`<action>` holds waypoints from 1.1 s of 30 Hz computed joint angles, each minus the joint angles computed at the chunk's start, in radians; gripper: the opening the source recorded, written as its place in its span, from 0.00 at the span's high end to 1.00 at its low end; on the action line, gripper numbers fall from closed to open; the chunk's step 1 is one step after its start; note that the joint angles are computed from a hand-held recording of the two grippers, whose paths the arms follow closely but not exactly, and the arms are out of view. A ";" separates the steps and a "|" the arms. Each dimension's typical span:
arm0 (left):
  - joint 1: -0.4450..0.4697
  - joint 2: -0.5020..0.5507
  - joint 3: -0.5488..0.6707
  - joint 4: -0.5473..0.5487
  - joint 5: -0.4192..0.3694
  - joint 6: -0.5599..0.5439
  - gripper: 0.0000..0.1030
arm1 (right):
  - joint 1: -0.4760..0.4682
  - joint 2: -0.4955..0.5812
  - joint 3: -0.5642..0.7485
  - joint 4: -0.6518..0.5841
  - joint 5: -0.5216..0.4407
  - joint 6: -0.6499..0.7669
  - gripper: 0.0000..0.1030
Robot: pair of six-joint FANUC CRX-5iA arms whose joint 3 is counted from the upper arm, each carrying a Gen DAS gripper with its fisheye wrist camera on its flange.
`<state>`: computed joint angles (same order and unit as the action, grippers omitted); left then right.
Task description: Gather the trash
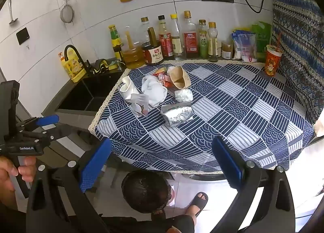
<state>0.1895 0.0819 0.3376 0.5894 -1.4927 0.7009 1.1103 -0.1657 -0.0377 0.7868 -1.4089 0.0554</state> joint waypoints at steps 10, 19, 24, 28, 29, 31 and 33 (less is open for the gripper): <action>0.053 0.010 -0.011 0.040 -0.016 -0.025 0.06 | -0.010 0.017 0.010 -0.008 0.016 -0.004 0.05; 0.051 0.028 0.017 0.031 -0.018 -0.012 0.06 | -0.018 0.014 0.009 -0.025 0.037 -0.017 0.05; 0.050 0.029 0.021 0.029 -0.021 -0.009 0.06 | -0.019 0.005 -0.002 -0.027 0.044 -0.020 0.05; 0.054 0.033 0.027 0.028 -0.027 -0.002 0.06 | -0.026 0.013 0.005 -0.023 0.044 -0.026 0.05; 0.053 0.033 0.025 0.029 -0.024 -0.006 0.06 | -0.030 0.014 0.009 -0.027 0.046 -0.025 0.05; 0.053 0.040 0.036 0.024 -0.034 -0.003 0.06 | -0.034 0.014 0.014 -0.034 0.049 -0.024 0.05; 0.052 0.041 0.033 0.025 -0.029 -0.009 0.06 | -0.033 0.018 0.016 -0.030 0.041 -0.020 0.05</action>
